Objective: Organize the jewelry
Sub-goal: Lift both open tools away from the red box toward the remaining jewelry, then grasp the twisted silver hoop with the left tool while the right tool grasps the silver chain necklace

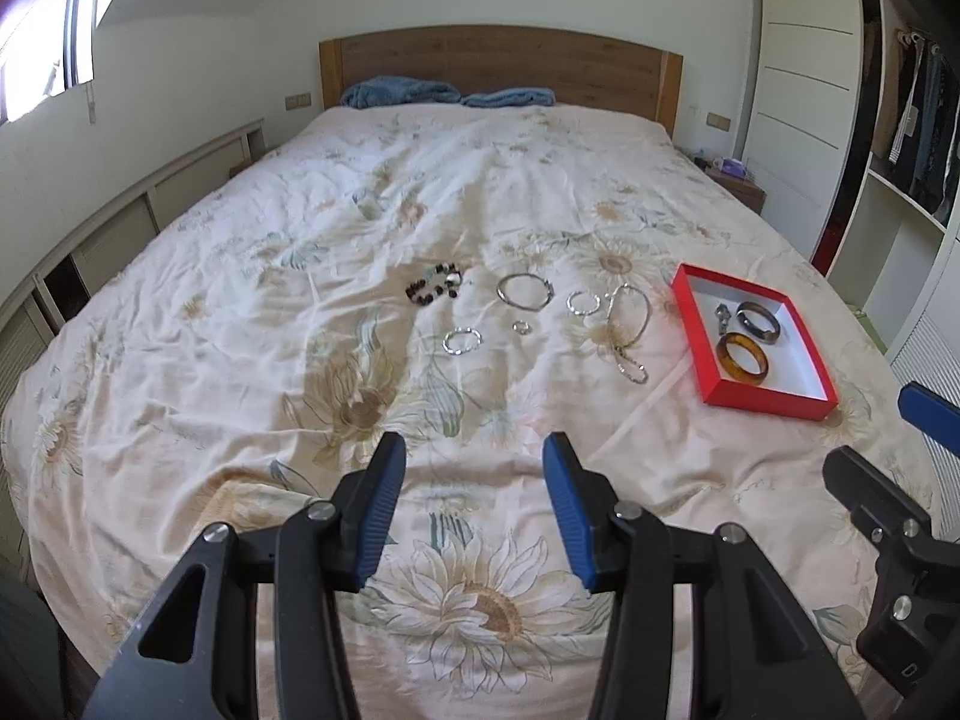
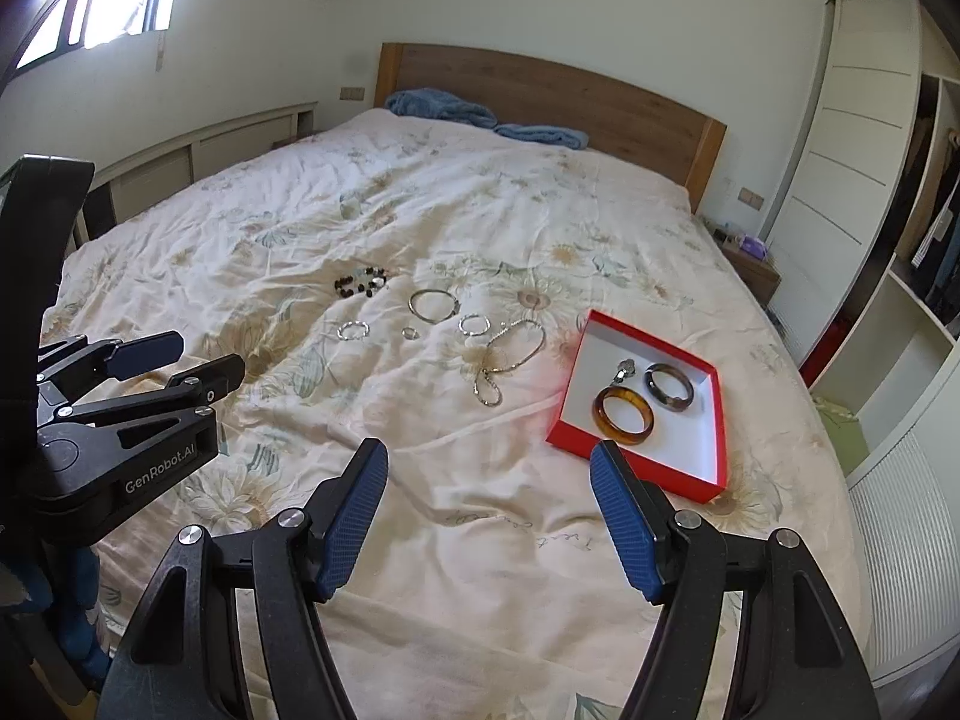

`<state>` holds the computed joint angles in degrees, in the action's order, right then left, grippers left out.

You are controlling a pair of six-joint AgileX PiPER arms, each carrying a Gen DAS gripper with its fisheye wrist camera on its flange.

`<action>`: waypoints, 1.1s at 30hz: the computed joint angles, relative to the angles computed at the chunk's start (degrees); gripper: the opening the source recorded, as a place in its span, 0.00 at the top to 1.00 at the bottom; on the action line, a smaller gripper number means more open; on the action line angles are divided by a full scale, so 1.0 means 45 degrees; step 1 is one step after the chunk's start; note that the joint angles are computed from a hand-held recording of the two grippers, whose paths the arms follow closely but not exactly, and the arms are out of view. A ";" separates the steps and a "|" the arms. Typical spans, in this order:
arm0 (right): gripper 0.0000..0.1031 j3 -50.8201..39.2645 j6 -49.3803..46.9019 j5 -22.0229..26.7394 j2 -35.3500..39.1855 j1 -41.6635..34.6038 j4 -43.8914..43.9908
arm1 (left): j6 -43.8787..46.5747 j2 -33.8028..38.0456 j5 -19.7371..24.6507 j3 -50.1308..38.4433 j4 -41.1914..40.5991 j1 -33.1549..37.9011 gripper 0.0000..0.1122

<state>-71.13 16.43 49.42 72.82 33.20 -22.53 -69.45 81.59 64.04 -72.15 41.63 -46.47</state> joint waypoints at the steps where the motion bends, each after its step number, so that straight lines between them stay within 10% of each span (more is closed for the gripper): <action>1: 0.33 -0.0080 -0.0173 -0.0054 0.0199 -0.0118 0.0174 | 0.0054 0.0050 -0.0156 0.0041 -0.0084 0.0134 0.59; 33: 0.34 -0.1094 -0.2631 -0.1093 0.3576 -0.1568 0.3223 | 0.2542 0.1850 -0.4121 0.1072 -0.3003 0.3987 0.59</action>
<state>-76.05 4.58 44.51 88.91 26.14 -8.03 -58.01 89.92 45.49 -67.33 28.12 -28.53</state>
